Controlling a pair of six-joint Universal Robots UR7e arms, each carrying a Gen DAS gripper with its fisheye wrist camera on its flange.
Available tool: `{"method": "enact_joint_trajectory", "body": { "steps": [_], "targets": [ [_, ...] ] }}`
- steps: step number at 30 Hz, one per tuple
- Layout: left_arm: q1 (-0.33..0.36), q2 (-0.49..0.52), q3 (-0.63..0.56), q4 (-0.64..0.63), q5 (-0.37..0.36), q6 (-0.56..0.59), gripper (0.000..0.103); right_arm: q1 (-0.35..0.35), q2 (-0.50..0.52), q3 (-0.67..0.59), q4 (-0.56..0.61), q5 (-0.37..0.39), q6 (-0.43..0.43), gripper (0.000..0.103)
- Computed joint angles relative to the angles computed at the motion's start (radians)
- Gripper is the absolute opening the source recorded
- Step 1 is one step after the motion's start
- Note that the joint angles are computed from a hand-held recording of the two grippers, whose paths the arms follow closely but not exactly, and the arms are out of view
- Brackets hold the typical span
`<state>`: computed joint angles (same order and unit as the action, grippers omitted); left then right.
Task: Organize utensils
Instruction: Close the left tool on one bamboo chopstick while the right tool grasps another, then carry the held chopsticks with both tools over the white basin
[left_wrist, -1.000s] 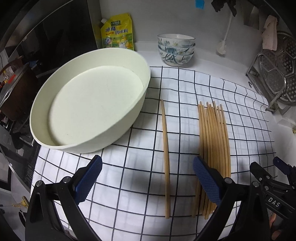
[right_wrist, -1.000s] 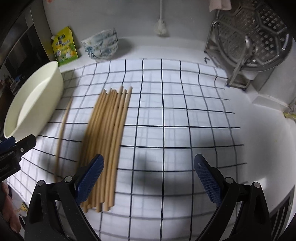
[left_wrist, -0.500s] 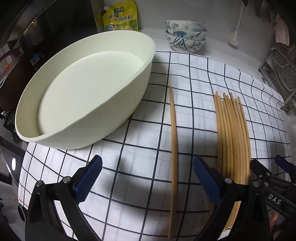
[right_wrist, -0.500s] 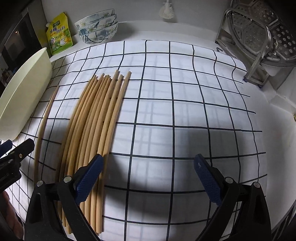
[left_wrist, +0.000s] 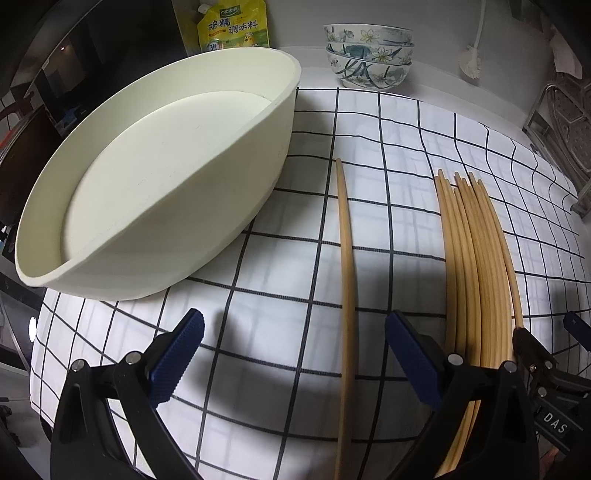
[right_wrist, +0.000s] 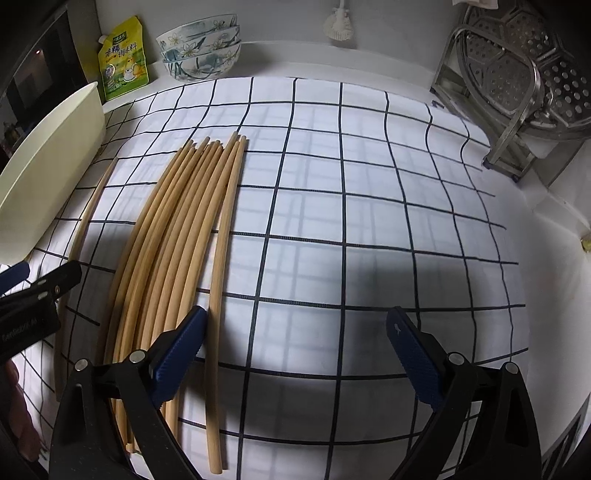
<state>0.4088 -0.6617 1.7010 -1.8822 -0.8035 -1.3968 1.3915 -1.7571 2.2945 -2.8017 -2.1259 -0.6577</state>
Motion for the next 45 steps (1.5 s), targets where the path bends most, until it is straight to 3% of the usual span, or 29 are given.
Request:
{"method": "enact_joint_trajectory", "body": {
  "steps": [2,5,8,11,13,15,23,29,36,45],
  "targets": [
    [0.006,0.008,-0.011,0.004,0.004,0.007,0.093,-0.005,-0.013,0.003,0.008,0.019,-0.01,0.082],
    [0.011,0.011,-0.013,-0.018,0.0,0.025,0.076,-0.003,-0.016,0.006,0.008,0.033,-0.023,0.073],
    [0.011,0.012,-0.009,-0.068,-0.008,0.069,0.058,0.0,-0.017,0.003,0.027,0.053,-0.027,0.057],
    [0.009,0.022,-0.016,-0.106,-0.018,0.118,0.035,0.009,-0.013,0.0,0.04,0.067,-0.04,0.04],
    [0.009,0.024,-0.013,-0.143,-0.038,0.153,0.008,0.014,-0.012,-0.001,0.047,0.072,-0.05,0.02],
    [0.003,0.026,-0.017,-0.139,-0.049,0.157,0.008,0.018,-0.008,-0.003,0.047,0.064,-0.05,0.007],
    [0.006,0.011,-0.015,-0.188,-0.088,0.211,0.007,-0.017,-0.049,-0.055,0.193,0.139,0.038,0.006],
    [-0.015,-0.016,-0.038,-0.213,-0.078,0.275,0.007,0.027,-0.076,-0.104,0.266,0.158,0.112,0.006],
    [-0.038,-0.12,-0.04,-0.189,0.014,0.306,0.007,0.186,-0.039,-0.184,0.294,0.173,0.205,0.006],
    [0.006,-0.313,0.034,0.006,0.14,0.198,0.007,0.381,0.198,-0.254,0.247,0.214,0.295,0.006]
  ]
}}
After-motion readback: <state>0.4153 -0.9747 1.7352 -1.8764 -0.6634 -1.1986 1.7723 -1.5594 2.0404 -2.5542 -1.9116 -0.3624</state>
